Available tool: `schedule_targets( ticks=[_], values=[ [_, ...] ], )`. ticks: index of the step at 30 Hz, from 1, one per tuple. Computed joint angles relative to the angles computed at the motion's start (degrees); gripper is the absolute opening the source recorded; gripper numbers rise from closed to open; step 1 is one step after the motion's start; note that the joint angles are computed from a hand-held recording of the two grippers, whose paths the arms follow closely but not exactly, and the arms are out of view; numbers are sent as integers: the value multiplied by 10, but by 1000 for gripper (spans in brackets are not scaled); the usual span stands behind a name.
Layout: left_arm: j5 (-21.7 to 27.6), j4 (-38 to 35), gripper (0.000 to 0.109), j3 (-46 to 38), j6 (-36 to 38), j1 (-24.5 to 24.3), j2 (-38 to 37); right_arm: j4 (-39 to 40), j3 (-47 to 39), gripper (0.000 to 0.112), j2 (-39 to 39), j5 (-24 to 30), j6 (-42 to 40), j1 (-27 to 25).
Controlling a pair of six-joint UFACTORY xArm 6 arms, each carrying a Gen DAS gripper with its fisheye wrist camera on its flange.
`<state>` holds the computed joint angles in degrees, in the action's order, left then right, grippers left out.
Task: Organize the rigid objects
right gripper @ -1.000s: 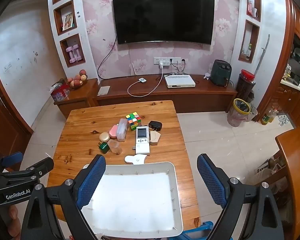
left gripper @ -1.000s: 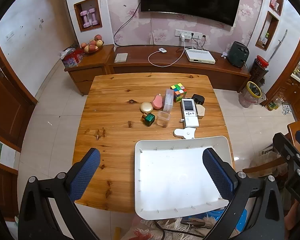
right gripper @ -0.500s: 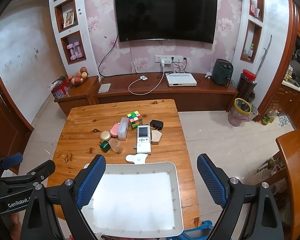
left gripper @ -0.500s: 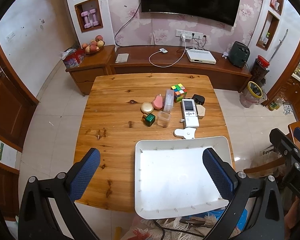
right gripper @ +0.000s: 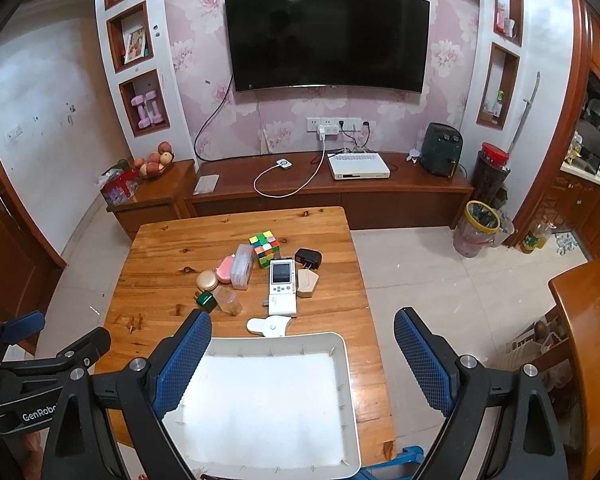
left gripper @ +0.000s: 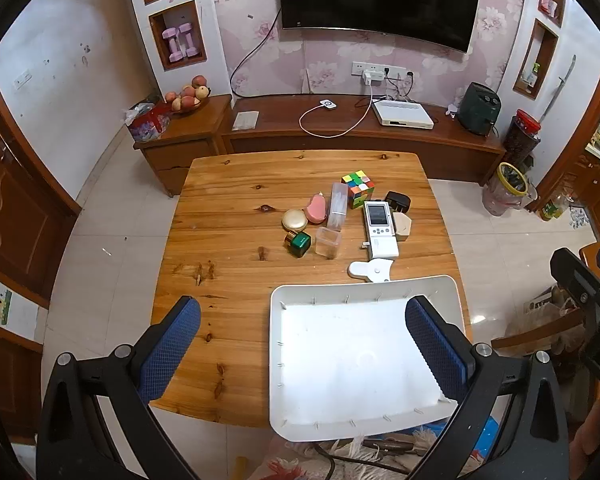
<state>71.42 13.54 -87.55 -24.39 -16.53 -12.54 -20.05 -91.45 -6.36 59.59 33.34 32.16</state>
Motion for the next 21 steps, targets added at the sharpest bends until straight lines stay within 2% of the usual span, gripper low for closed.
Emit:
schedule_targets(
  ticks=[21],
  values=[
    [3, 2, 102, -3, -7, -13, 6, 8, 12, 93, -10, -11, -19, -14]
  ],
)
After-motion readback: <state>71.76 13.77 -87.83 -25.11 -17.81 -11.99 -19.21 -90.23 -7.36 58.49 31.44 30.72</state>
